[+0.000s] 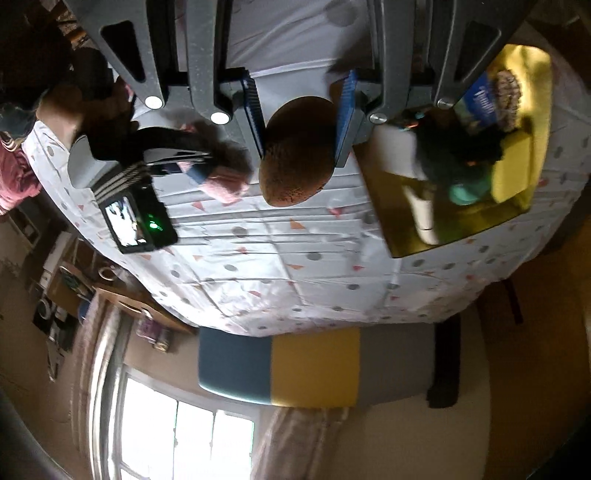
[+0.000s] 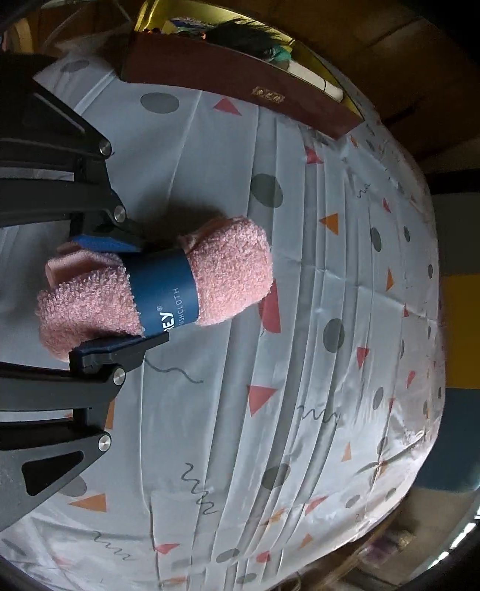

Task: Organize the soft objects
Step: 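Carry the brown makeup sponge into the gold tray and open the left gripper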

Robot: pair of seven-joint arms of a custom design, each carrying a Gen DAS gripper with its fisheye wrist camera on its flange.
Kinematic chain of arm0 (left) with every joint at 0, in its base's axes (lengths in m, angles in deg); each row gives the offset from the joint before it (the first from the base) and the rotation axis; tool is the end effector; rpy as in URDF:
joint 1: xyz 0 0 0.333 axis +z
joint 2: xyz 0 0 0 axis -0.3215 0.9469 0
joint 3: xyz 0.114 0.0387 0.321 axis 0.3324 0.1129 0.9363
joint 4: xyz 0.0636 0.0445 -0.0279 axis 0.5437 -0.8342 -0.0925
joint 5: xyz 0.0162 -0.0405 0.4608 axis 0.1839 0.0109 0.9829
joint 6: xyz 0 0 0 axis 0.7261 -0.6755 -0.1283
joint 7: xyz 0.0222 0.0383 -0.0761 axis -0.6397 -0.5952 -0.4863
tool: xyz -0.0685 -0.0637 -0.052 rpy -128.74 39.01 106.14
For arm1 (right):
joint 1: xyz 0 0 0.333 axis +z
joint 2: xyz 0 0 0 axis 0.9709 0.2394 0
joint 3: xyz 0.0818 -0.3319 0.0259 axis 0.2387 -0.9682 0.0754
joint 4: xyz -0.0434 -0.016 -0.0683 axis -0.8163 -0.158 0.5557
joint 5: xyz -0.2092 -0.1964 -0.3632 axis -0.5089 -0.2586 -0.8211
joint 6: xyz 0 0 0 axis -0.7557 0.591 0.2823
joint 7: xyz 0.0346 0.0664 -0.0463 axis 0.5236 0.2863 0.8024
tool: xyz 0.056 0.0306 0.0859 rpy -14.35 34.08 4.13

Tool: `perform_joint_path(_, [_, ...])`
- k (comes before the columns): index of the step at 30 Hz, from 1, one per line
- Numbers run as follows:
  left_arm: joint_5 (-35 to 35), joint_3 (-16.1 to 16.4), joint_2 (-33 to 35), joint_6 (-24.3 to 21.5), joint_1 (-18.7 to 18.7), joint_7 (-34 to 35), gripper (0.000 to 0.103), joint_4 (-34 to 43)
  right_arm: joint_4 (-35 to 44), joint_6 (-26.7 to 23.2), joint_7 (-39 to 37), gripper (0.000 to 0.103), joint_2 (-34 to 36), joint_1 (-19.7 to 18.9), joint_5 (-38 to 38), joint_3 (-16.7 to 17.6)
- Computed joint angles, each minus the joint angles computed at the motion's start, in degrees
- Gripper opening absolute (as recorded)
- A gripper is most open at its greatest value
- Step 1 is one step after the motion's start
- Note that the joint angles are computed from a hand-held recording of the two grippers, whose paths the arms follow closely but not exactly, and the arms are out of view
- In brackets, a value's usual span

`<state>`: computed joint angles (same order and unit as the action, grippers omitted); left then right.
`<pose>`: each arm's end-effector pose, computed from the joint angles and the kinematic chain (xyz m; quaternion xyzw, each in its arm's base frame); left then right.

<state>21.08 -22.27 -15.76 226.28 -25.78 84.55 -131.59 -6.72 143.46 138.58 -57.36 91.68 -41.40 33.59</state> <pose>0.6295 -0.2001 0.4516 -0.6091 0.6765 -0.3235 0.2583 0.7641 0.2077 0.3692 -0.7541 0.6210 -0.0995 0.1891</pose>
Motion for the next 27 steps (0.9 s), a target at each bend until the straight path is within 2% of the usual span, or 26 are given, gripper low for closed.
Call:
perform_joint_path(4, [5.48,1.48,-3.06,-0.22,0.83,-7.04,0.035,-2.95,-0.11,1.09,-0.86,0.039,0.07,-0.17,0.19,0.07])
perform_joint_path(10, [4.53,1.12,-6.65,-0.36,5.22,-9.91,0.035,-7.57,-1.43,2.81,-0.82,0.039,-0.67,0.74,-1.87,-0.76])
perform_joint_path(12, [4.84,1.26,-8.47,-0.66,7.13,-12.16,0.035,-9.54,-1.28,2.96,-0.69,0.039,-0.48,0.93,-2.32,-0.88])
perform_joint_path(17, [12.55,0.53,-12.26,-1.96,14.02,-23.71,0.035,-13.23,-1.72,3.32,-0.60,0.039,-0.73,1.21,-3.20,-1.08])
perform_joint_path(20, [13.90,0.29,-13.01,-3.12,16.34,-26.99,0.035,-14.28,-1.95,3.72,-0.17,0.039,-0.79,1.83,-4.57,-1.57])
perform_joint_path(22, [11.97,0.75,-12.59,-3.61,16.36,-26.05,0.035,-14.32,-1.94,3.81,-0.15,0.039,-0.75,1.97,-5.16,-1.67])
perform_joint_path(26, [3.04,2.01,-9.55,-1.59,14.41,-18.97,0.035,-12.85,-1.84,3.79,-0.07,0.038,-0.69,2.02,-5.60,-1.68])
perform_joint_path(27, [-1.60,2.51,-8.12,-1.42,13.39,-15.36,0.035,-12.07,-1.84,3.81,-0.02,0.038,-0.68,2.08,-5.77,-1.72])
